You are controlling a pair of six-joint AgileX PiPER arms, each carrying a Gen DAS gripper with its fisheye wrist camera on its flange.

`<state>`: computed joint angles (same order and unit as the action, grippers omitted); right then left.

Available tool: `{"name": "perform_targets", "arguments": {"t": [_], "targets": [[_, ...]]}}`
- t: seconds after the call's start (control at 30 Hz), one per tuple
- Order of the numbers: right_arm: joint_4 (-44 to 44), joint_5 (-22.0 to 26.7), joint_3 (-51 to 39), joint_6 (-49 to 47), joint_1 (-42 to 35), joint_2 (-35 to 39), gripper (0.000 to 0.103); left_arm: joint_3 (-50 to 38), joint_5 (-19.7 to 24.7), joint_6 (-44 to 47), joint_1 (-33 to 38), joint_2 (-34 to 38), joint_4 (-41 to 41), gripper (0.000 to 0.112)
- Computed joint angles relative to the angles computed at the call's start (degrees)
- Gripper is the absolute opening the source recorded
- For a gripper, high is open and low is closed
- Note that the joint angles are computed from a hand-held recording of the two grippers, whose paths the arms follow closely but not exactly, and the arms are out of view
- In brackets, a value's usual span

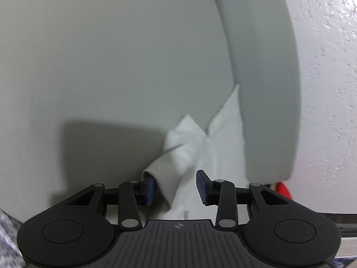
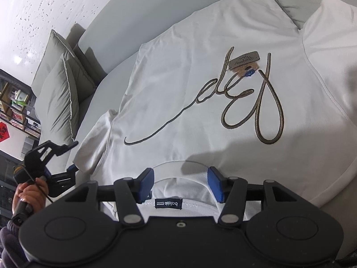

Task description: Fold clothes

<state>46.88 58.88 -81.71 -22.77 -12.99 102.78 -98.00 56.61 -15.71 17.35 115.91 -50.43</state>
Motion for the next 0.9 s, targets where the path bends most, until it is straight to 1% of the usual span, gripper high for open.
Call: {"name": "perform_targets", "arguments": {"t": [0.07,0.13,0.17,0.23,0.3,0.33,0.37,0.4,0.43,0.47,0.5,0.53,0.57,0.6,0.63,0.67,0.7,0.73,0.77,0.83,0.9], "targets": [[0.1,0.0,0.0,-0.1,0.0,0.0,0.052,-2.8,1.8,-3.0,0.3,2.2,1.6,0.03],[0.0,0.0,0.0,-0.1,0.0,0.0,0.052,-3.5,1.2,-3.9,0.2,3.1,1.9,0.016],[0.0,-0.1,0.0,-0.2,0.0,0.0,0.052,-2.9,-0.3,-4.3,-0.2,2.4,3.3,0.0],[0.0,-0.1,0.2,-0.3,0.1,-0.2,0.052,-0.9,-6.2,-3.6,-2.3,-0.9,9.5,0.0],[0.1,0.0,0.2,-0.5,0.0,-0.3,0.052,2.9,-14.8,-2.1,-6.9,-7.2,20.6,0.0],[0.2,0.1,0.3,-0.7,-0.1,-0.3,0.052,6.8,-20.2,-1.1,-9.5,-11.1,26.3,0.0],[0.2,0.1,0.3,-0.9,-0.2,-0.2,0.052,9.1,-23.2,0.4,-11.7,-13.9,32.0,0.0],[0.3,0.1,0.3,-1.0,-0.2,-0.2,0.052,9.0,-24.5,0.4,-13.9,-14.7,37.8,0.0],[0.4,0.1,0.4,-1.1,-0.2,-0.3,0.052,6.7,-23.4,2.7,-16.8,-13.1,43.5,0.0],[0.5,0.2,0.4,-1.2,-0.3,-0.2,0.052,4.9,-20.1,2.7,-18.4,-12.1,49.2,0.001],[0.6,0.2,0.5,-1.3,-0.4,-0.2,0.052,2.7,-14.4,0.7,-18.8,-10.8,53.2,0.003],[0.9,0.2,0.7,-1.5,-0.4,-0.2,0.052,0.4,-8.7,0.4,-18.6,-9.1,54.9,0.003],[1.2,0.2,0.9,-1.6,-0.5,-0.3,0.052,-2.8,-4.3,-1.1,-17.8,-7.1,54.4,0.003],[1.4,0.2,0.9,-1.6,-0.6,-0.3,0.052,-4.3,-2.2,-2.1,-16.0,-6.3,51.5,0.004],[1.5,0.3,0.9,-1.5,-0.7,-0.2,0.052,-3.5,-2.4,-2.1,-13.2,-6.8,46.3,0.008],[1.6,0.4,1.0,-1.5,-0.8,-0.2,0.052,-0.8,-4.0,-2.2,-10.2,-8.3,40.6,0.021],[1.7,0.4,1.1,-1.4,-0.8,-0.3,0.052,1.4,-5.0,-2.4,-7.3,-9.5,34.9,0.031],[1.9,0.3,1.2,-1.6,-0.9,-0.3,0.052,3.5,-6.2,-1.6,-4.9,-10.1,29.1,0.032],[2.1,0.2,1.4,-1.7,-0.9,-0.4,0.052,4.9,-6.2,-0.1,-3.3,-10.3,24.6,0.033],[2.2,0.2,1.4,-1.4,-0.9,-0.3,0.052,6.2,-5.6,-1.4,-1.9,-10.3,20.6,0.033],[2.1,0.2,1.3,-1.2,-0.7,-0.3,0.053,5.0,-5.3,-1.1,-1.8,-8.2,18.8,0.033]]}}
